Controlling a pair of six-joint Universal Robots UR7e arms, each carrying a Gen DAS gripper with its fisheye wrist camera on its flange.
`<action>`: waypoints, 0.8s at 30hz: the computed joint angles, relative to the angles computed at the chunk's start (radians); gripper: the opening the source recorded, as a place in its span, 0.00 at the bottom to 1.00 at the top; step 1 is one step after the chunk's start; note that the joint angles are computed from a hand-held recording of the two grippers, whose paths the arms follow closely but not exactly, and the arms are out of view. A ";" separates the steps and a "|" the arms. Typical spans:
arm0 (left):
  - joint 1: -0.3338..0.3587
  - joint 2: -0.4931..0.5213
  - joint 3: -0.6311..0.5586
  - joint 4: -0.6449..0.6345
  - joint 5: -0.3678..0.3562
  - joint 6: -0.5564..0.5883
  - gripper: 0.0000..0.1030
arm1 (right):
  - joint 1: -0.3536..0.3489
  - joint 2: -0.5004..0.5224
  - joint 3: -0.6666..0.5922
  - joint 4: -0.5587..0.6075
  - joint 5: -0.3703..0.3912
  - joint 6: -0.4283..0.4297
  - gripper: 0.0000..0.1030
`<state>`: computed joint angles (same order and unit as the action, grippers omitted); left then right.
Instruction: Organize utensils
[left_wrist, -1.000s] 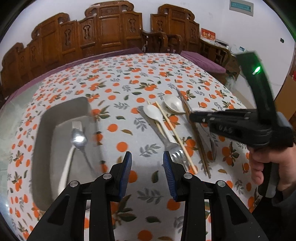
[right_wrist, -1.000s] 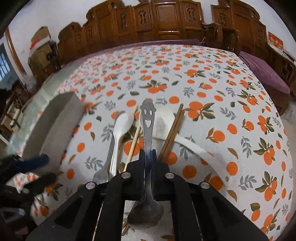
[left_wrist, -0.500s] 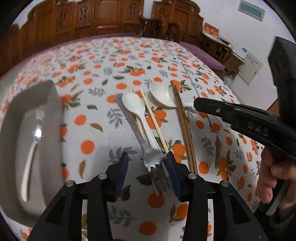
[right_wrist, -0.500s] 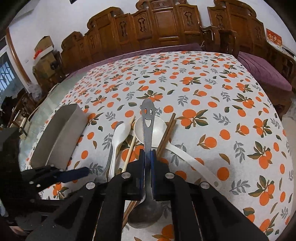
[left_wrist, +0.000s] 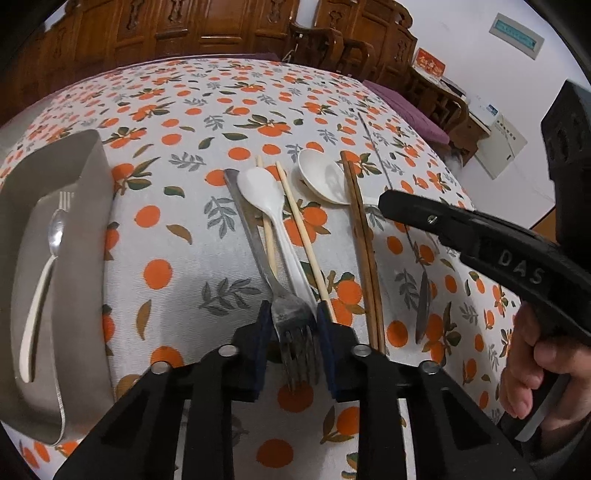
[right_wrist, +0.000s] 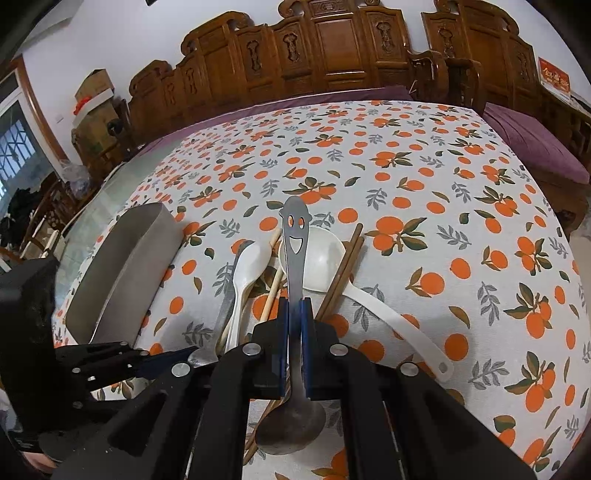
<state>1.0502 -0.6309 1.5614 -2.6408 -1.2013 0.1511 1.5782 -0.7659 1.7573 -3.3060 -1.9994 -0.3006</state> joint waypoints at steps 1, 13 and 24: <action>-0.002 -0.006 0.003 0.005 0.003 -0.002 0.05 | 0.000 0.001 -0.001 0.001 -0.001 -0.001 0.07; -0.014 -0.043 0.042 -0.027 0.051 0.049 0.02 | 0.010 0.018 -0.014 0.025 -0.004 -0.009 0.07; -0.030 -0.101 0.079 -0.100 0.091 0.123 0.02 | 0.029 0.024 -0.011 0.008 0.023 -0.025 0.07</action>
